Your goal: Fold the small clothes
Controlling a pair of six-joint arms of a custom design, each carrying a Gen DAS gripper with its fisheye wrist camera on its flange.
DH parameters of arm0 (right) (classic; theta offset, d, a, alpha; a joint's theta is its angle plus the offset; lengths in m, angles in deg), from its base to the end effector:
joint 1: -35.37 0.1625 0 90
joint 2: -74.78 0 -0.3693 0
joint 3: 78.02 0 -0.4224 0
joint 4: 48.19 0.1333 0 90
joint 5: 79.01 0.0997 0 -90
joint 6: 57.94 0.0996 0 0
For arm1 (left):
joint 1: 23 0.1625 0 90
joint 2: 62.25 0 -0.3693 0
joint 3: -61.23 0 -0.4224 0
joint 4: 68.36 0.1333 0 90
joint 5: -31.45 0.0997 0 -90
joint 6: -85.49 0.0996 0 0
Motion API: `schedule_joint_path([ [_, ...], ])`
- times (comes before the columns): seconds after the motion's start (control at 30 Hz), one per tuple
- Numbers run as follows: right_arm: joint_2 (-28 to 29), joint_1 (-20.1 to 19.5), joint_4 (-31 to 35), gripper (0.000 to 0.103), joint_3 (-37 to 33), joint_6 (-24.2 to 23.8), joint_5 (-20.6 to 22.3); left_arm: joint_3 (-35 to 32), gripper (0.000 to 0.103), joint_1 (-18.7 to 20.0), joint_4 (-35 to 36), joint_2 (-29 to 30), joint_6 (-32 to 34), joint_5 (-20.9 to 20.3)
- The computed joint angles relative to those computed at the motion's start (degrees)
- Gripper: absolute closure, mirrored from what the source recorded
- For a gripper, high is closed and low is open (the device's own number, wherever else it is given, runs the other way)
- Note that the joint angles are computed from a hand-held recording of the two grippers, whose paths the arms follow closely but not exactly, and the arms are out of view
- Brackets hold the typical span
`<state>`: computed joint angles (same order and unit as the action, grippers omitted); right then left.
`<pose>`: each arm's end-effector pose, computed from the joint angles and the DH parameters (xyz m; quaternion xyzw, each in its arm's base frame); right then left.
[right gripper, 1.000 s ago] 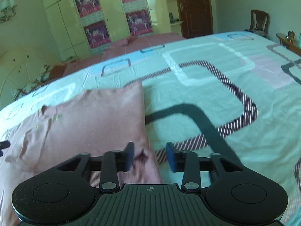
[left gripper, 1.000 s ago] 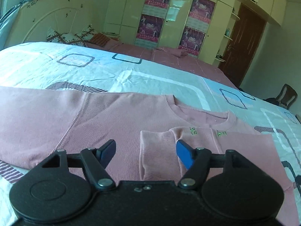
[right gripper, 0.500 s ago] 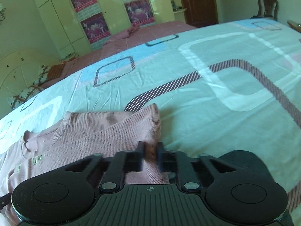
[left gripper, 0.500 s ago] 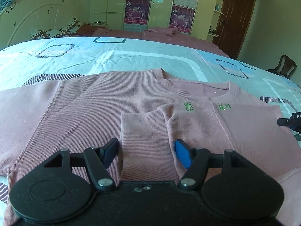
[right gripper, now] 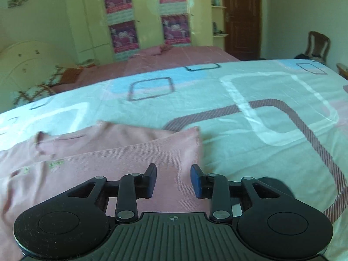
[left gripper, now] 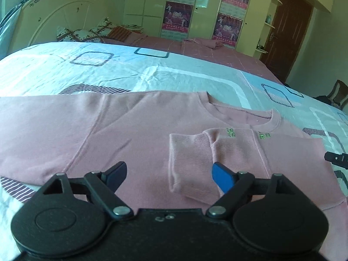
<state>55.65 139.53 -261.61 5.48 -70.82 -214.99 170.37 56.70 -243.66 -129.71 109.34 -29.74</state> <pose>0.2169 -0.6076 -0.0474 0.0001 -0.8238 0.4574 0.3348 0.0730 -0.6123 0.2283 0.1757 0.8867 -0.3301 0.2718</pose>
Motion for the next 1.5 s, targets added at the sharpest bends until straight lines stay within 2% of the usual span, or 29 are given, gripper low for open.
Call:
schedule_joint_path([
  [0.13, 0.82, 2.39, 1.55, 0.069, 0.65, 1.14, 4.41, 2.06, 0.019, 0.38, -0.87, -3.71, -0.57, 4.06],
  [0.3, 4.41, 4.84, 10.08, 0.069, -3.33, 3.19, 9.4, 3.03, 0.019, 2.13, -3.21, -7.43, -4.27, 7.85],
  [0.5, 10.95, 7.39, 19.77, 0.069, -13.15, 2.05, 10.12, 2.65, 0.019, 5.82, -3.91, -11.3, -7.52, 9.6],
  [0.67, 17.5, 8.96, 25.34, 0.069, -23.86, 0.75, 9.12, 0.87, 0.019, 10.16, -3.13, -13.44, -10.16, 8.84],
  [0.73, 19.89, 9.25, 30.09, 0.069, -28.13, 1.39, 8.53, -0.09, 0.019, 11.63, -2.73, -13.79, -10.9, 8.71],
  [0.77, 21.25, 9.46, 32.77, 0.069, -30.41, 1.45, 7.51, -0.56, 0.019, 12.42, -2.21, -14.1, -11.43, 8.47],
  [0.87, 23.93, 10.08, 33.67, 0.069, -34.24, 0.81, 6.05, -2.42, 0.019, 14.72, 0.06, -14.68, -12.94, 6.72],
  [1.1, 26.39, 11.03, 35.08, 0.069, -38.21, 6.0, 5.31, -8.06, 0.018, 18.1, 5.82, -13.19, -13.91, 1.22],
  [1.4, 27.95, 12.18, 34.13, 0.069, -39.96, 8.99, 2.08, -19.53, 0.015, 21.23, 9.23, -5.56, -16.0, -7.77],
  [1.5, 28.35, 12.47, 33.98, 0.069, -40.6, 10.18, 0.63, -25.76, 0.023, 22.08, 10.56, -1.36, -17.4, -10.83],
])
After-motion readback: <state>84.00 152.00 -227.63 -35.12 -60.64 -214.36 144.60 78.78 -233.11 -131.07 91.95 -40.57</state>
